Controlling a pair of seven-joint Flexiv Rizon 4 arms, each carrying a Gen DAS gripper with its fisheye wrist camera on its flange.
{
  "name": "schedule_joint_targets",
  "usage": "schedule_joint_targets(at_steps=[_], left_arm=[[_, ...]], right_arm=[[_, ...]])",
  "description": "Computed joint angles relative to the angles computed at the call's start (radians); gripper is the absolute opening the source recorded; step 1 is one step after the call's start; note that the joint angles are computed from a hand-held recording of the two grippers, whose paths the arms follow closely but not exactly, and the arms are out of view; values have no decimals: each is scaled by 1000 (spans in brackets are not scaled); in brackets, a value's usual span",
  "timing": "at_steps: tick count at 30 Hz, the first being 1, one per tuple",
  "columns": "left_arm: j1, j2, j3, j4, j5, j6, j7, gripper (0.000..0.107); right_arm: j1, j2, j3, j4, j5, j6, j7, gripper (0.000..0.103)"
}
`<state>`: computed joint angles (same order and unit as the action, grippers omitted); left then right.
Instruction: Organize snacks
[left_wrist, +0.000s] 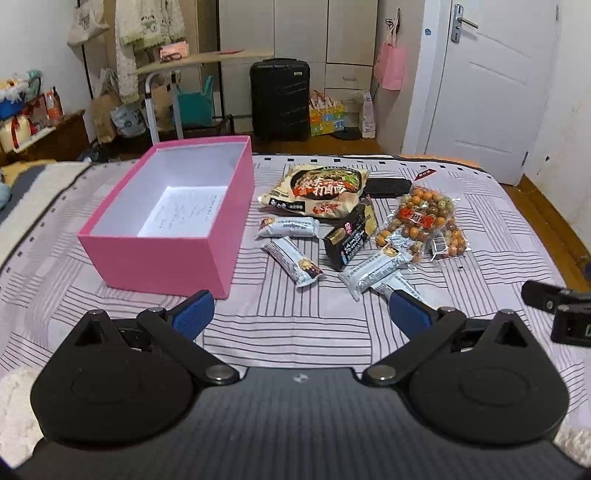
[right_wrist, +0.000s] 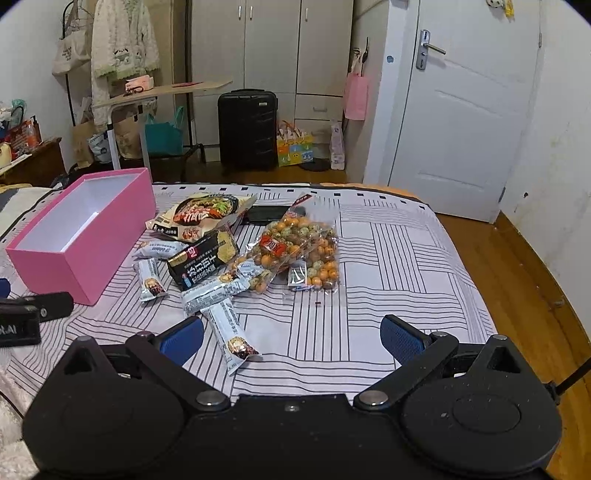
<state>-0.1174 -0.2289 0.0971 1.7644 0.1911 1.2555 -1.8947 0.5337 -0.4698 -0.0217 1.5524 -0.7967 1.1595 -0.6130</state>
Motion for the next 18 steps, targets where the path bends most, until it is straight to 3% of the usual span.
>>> schedule_joint_targets(at_steps=[18], left_arm=[[2, -4, 11, 23, 8, 42, -12, 103]], right_arm=[[3, 1, 1, 11, -22, -2, 7, 103]])
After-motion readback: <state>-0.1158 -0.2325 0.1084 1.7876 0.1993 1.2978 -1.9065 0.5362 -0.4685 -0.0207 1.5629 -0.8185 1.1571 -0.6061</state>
